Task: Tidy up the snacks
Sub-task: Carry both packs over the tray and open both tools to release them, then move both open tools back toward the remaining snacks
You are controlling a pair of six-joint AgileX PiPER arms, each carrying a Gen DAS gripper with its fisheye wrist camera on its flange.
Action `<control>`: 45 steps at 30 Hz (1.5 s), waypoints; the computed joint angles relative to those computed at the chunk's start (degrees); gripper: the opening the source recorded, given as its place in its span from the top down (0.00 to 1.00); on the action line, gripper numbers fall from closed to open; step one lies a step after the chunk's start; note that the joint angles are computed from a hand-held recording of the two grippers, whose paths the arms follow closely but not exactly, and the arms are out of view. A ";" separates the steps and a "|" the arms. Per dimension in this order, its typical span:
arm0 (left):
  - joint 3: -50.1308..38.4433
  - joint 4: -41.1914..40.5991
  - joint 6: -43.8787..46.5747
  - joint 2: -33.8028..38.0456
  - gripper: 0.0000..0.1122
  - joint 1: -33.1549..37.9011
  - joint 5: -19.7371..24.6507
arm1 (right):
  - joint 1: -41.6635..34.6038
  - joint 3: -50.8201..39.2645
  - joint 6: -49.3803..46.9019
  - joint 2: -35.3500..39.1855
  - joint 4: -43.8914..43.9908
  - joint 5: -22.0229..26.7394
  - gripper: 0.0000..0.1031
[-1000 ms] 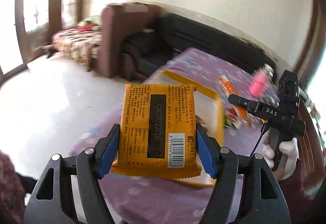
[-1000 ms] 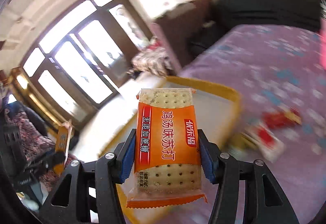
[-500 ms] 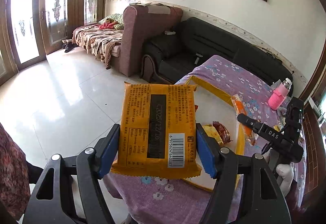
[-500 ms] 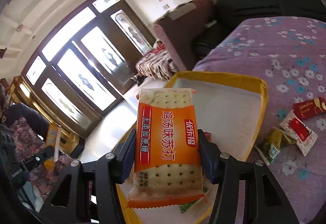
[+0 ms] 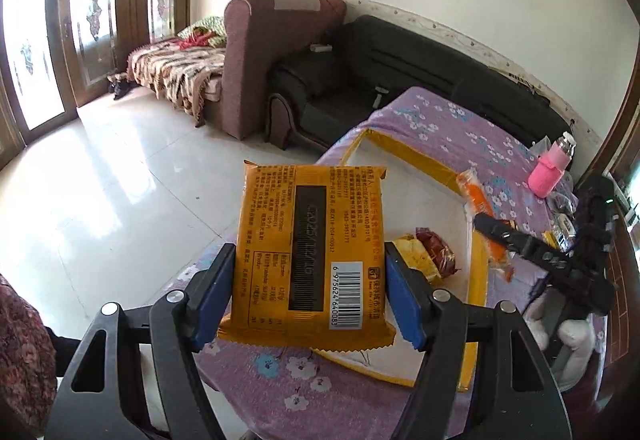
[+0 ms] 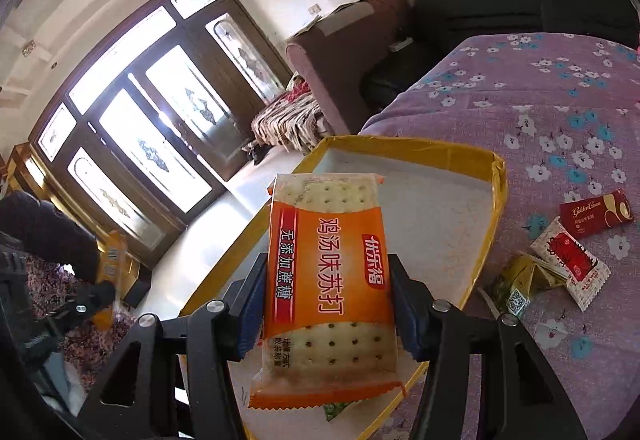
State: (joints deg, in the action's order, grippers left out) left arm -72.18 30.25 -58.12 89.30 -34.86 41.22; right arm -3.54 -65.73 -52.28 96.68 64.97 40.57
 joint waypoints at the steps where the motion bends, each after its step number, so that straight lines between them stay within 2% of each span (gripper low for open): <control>1: 0.13 -2.43 2.39 0.56 0.38 1.38 -1.35 | 0.09 -0.12 0.02 -0.27 -0.34 -0.12 0.46; 7: -2.65 -14.89 15.37 6.48 0.38 4.89 -7.36 | 0.70 2.91 2.76 -6.98 -4.69 -3.49 0.46; 10: -5.55 -21.17 22.14 10.43 0.38 5.26 -8.82 | 2.85 2.52 9.92 -7.58 -12.00 -6.10 0.46; 13: -9.00 -23.89 25.93 14.26 0.38 4.72 -7.72 | 6.23 -1.19 20.23 -3.77 -22.59 -8.06 0.46; 18: -10.84 -21.23 24.39 16.73 0.37 4.00 -6.08 | 10.86 -8.09 33.12 3.84 -35.54 -8.72 0.46; 22: -10.89 -20.01 22.69 17.18 0.37 4.46 -4.89 | 13.74 -14.69 42.26 9.73 -44.03 -7.01 0.46; 26: -9.90 -18.16 20.78 16.13 0.37 4.12 -5.48 | 15.56 -19.27 47.32 13.20 -48.89 -5.55 0.45; 29: -9.51 -14.24 17.75 14.89 0.37 2.71 -4.96 | 15.40 -20.90 47.25 14.30 -47.25 -4.90 0.43; 32: -9.49 -9.02 13.66 13.62 0.37 0.67 -3.08 | 15.43 -20.64 47.04 13.40 -46.32 -4.95 0.43; 36: -9.84 1.34 5.34 12.19 0.36 -3.49 1.63 | 15.03 -17.35 46.89 9.62 -46.30 -6.44 0.43; 45: -9.48 8.99 -1.20 10.03 0.34 -10.97 6.47 | 10.11 -3.04 42.38 -4.74 -42.58 -9.57 0.42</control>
